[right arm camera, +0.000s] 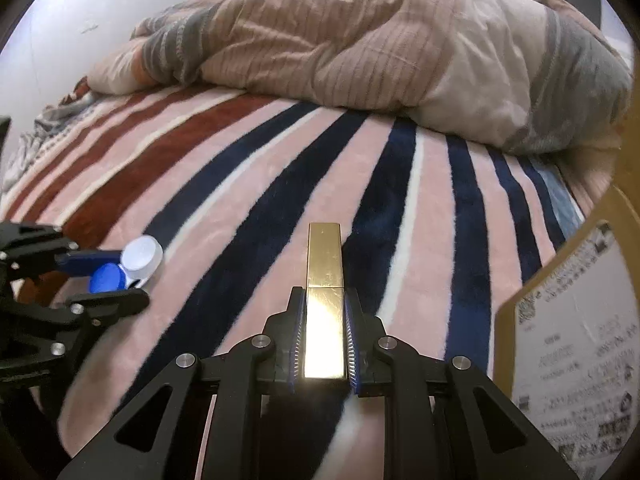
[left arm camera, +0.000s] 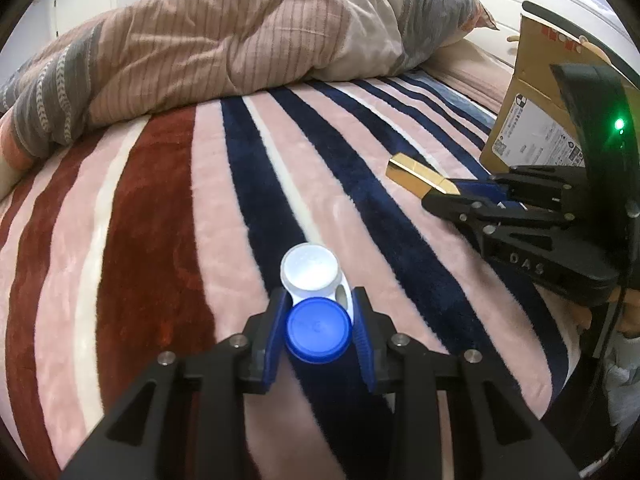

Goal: Organize rigid objects
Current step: 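Grasp the gold bar with the right gripper while the left grasps the lens case, then carry the gold bar and lens case into the cardboard box and release them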

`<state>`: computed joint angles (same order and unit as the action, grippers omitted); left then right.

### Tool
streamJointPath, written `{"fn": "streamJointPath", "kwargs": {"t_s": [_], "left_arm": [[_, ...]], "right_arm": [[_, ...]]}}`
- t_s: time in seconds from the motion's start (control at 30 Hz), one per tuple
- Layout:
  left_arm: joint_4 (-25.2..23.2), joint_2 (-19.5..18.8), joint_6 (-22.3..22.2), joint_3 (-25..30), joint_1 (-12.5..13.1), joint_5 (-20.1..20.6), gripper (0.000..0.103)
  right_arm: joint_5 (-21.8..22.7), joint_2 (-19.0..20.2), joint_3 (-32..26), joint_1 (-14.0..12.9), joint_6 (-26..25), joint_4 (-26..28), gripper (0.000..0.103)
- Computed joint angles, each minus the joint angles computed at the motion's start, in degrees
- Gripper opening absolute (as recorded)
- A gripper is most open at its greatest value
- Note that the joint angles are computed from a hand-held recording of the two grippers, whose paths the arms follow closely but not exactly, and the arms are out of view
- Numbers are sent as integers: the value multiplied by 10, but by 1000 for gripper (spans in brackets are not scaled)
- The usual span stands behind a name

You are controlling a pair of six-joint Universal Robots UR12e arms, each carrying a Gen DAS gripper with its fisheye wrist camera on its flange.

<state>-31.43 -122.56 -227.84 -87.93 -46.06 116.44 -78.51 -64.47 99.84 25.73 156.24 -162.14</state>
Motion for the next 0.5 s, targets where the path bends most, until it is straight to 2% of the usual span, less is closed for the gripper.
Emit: {"fn": "streamJointPath", "kwargs": {"t_s": [0.13,0.27,0.37,0.5], "left_arm": [[3,3,1,0,-1,7,29],[-13,14,-8,3,-11,45,29],[-19,25,-9,8,-21,71,29],[-23,31,10,28,-36,111,29]], "right_arm": [[12,-8,7,-2,-3,-9,14],[34,-32,25,-3,-21,-30,14],[68,-61,48,-7,-29,-60,14],[108,-96,71,-18,-25,-92,14]]}}
